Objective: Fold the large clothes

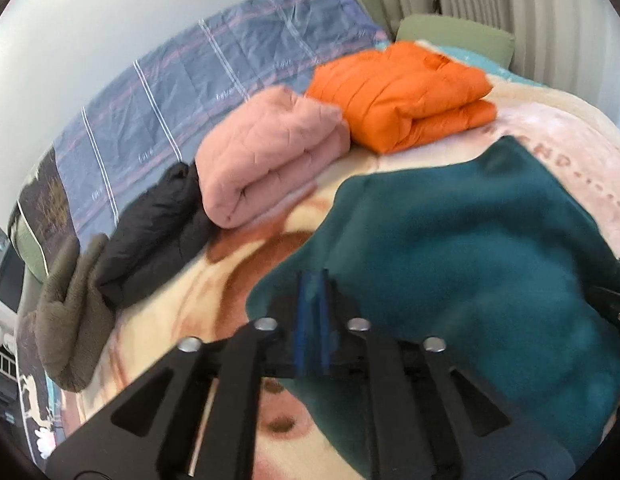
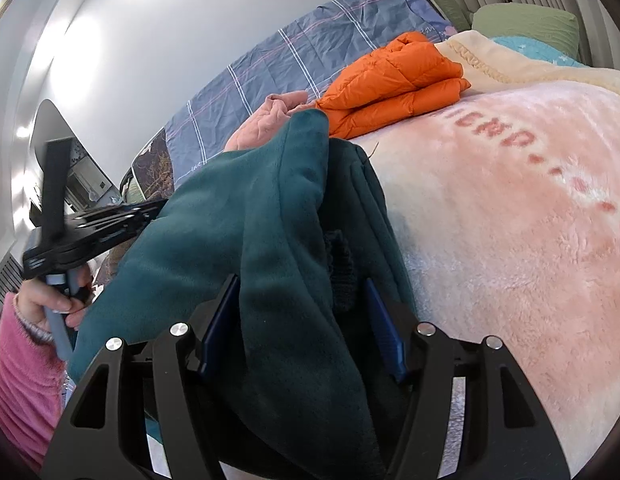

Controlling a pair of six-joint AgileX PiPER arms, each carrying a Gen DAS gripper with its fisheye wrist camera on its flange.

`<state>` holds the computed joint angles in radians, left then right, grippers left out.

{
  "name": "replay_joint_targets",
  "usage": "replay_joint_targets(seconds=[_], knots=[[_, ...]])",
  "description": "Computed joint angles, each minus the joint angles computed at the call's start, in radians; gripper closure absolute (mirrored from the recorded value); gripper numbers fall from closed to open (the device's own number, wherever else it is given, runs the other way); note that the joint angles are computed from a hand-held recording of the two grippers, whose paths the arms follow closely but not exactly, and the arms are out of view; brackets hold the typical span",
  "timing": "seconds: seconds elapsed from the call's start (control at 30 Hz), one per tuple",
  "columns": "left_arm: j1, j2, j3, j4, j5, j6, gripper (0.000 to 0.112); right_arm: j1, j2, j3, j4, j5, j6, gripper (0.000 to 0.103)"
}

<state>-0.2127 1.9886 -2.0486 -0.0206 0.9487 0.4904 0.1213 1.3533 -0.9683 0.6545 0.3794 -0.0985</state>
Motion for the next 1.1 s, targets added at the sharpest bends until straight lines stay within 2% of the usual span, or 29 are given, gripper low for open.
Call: replay_joint_targets(seconds=[0.03,0.1,0.23,0.3,0.4,0.43,0.5,0.53,0.7,0.83,0.93,1.0,1.07,1.1], knots=[[-0.005,-0.039,0.058,0.011,-0.05,-0.002,0.083,0.004,0.0,-0.001,-0.016,-0.003,0.015,0.041],[-0.004,-0.099,0.133,-0.02,-0.106,0.025,0.069,0.012,0.001,-0.004,-0.044,-0.008,0.043,0.041],[-0.015,-0.202,0.236,-0.104,-0.144,0.097,0.066,0.013,0.002,-0.004,-0.044,-0.008,0.045,0.041],[-0.03,-0.237,0.275,-0.118,-0.141,0.122,0.066,0.012,0.001,-0.003,-0.046,-0.008,0.047,0.041],[-0.037,-0.258,0.312,-0.165,-0.062,0.17,0.066,0.013,0.0,-0.001,-0.043,-0.01,0.044,0.041],[-0.051,-0.27,0.369,-0.141,-0.081,0.167,0.07,0.012,0.001,-0.001,-0.04,-0.008,0.04,0.041],[-0.054,-0.311,0.497,-0.147,-0.196,0.195,0.075,0.023,0.003,-0.004,-0.085,-0.012,0.075,0.041],[-0.049,-0.316,0.518,-0.163,-0.216,0.188,0.076,0.027,0.001,-0.004,-0.103,-0.014,0.093,0.041],[-0.047,-0.294,0.484,-0.163,-0.182,0.169,0.077,0.028,-0.007,-0.015,-0.16,0.007,0.167,0.041],[-0.044,-0.291,0.479,-0.156,-0.173,0.176,0.077,0.048,-0.078,-0.036,-0.333,0.078,0.387,0.042],[-0.041,-0.304,0.504,-0.17,-0.192,0.187,0.077,0.116,-0.198,0.004,-0.5,0.03,0.522,0.048],[-0.041,-0.306,0.509,-0.175,-0.199,0.19,0.078,0.174,-0.241,0.016,-0.576,0.019,0.527,0.048],[-0.041,-0.309,0.519,-0.178,-0.211,0.192,0.078,0.214,-0.192,0.003,-0.604,0.082,0.532,0.048],[-0.039,-0.309,0.519,-0.183,-0.211,0.197,0.078,0.208,-0.166,0.013,-0.576,0.085,0.52,0.048]])
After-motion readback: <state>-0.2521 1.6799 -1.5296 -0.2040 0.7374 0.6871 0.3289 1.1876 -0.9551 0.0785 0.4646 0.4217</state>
